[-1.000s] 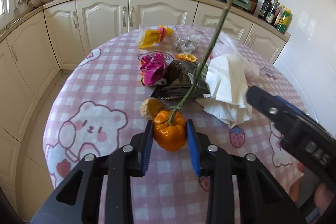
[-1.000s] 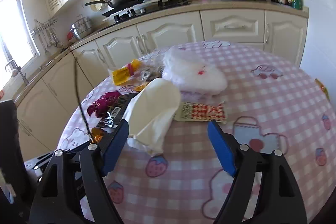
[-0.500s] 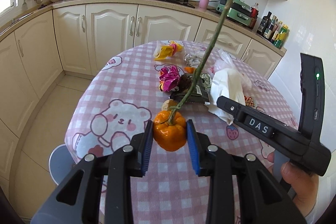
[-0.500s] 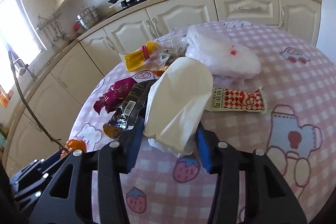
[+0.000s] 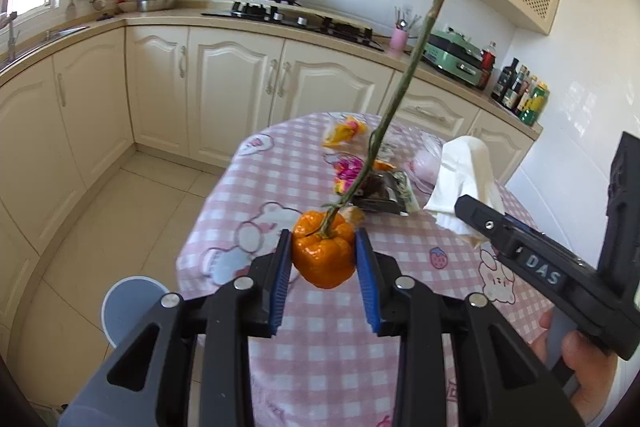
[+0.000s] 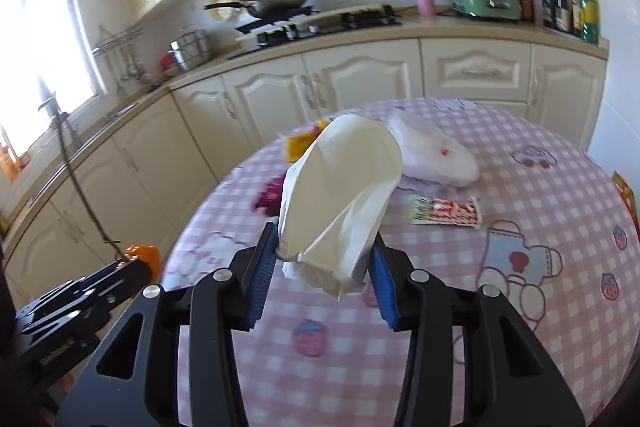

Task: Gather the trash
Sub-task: 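Carry the pepper and tissue over the blue bucket and release both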

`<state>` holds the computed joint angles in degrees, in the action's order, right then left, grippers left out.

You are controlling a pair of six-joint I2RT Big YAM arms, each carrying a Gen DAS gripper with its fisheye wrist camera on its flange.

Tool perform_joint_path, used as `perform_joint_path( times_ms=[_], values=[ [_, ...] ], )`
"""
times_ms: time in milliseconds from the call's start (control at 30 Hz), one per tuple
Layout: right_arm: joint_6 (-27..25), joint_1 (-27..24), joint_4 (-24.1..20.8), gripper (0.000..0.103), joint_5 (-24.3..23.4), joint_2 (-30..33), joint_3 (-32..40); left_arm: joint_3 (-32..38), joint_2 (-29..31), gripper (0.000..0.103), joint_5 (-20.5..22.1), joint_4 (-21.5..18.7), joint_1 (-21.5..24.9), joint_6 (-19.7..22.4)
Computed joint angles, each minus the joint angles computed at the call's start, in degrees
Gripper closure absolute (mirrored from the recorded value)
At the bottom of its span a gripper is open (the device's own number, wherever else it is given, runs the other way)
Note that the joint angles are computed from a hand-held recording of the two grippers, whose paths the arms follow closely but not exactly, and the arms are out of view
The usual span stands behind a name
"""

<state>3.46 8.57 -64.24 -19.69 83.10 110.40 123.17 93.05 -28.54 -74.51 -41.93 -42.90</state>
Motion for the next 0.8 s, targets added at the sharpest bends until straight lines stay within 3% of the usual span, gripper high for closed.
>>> perform_joint_path(
  times_ms=[167,433,633,800],
  values=[
    [-1.4,6.2,-0.9,0.061,-2.4,-0.4,1.0,-8.0,-6.9,0.073,-3.2,-0.8,0.7,-3.6],
    [-2.9,19.2,-2.1,0.061,-4.0,1.6,0.0,-21.3,-19.0,0.073,-8.7,-9.0,2.9,-14.6],
    [-3.7,25.9,-3.8,0.061,-3.0,5.2,0.9,-30.2,-26.6,0.073,-7.7,-11.5,7.0,-19.9],
    [-5.1,29.4,-5.2,0.061,-0.7,8.4,0.8,-37.9,-31.3,0.073,-3.2,-8.9,12.0,-19.9]
  ],
)
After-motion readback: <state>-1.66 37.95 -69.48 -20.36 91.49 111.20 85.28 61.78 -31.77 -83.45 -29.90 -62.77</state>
